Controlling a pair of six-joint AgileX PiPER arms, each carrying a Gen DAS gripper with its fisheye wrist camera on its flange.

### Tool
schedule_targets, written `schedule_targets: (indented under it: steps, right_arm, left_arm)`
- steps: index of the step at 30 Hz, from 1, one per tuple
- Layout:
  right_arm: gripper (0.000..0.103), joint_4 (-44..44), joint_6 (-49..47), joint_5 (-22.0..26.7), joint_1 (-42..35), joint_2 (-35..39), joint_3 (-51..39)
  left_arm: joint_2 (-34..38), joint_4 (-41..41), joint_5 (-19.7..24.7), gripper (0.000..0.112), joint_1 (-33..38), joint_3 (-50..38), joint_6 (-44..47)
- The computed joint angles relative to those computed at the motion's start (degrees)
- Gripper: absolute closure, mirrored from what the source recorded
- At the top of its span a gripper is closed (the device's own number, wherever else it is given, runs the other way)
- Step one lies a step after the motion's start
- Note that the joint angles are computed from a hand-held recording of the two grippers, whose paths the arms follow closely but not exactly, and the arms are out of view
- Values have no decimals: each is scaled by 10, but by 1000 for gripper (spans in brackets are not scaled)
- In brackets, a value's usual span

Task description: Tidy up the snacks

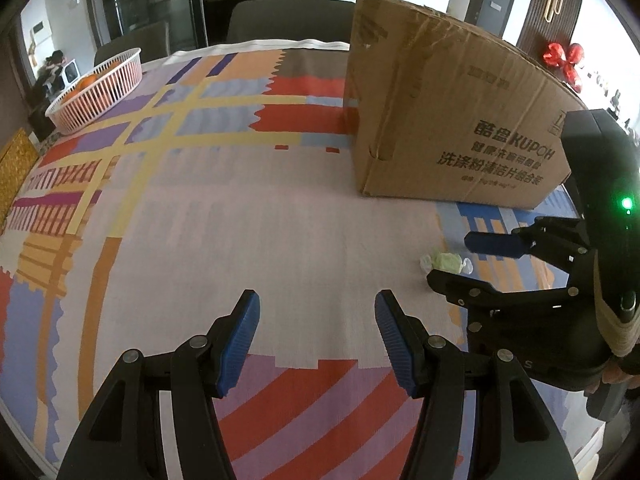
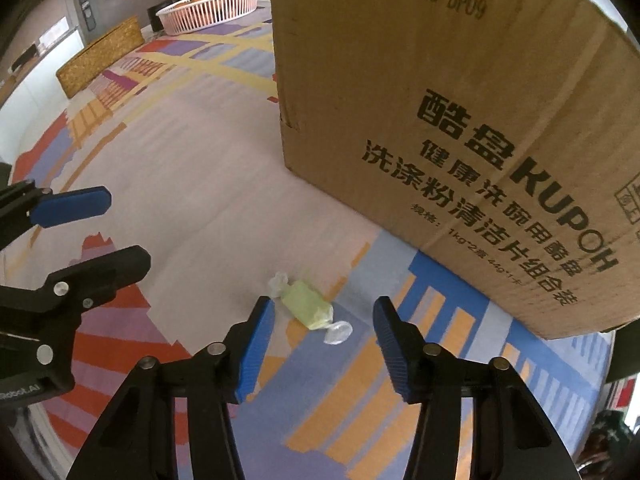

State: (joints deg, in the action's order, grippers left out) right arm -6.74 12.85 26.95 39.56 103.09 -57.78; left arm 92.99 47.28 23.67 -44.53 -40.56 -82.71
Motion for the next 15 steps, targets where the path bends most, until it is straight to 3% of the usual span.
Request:
schedule_targets:
  steps: [6,11,15]
  right_arm:
    - [66,47,-41,-8,-11,-2,4]
    - [83,53,-41,-14,-4,-5,8]
    - [83,14,11,-23,10,-15,23]
  left_arm:
    - [1,0,-1,53,5,-3,3]
    - [-4,0,1,53,6,-2,1]
    - [-9,6,6,53,2,0,-5]
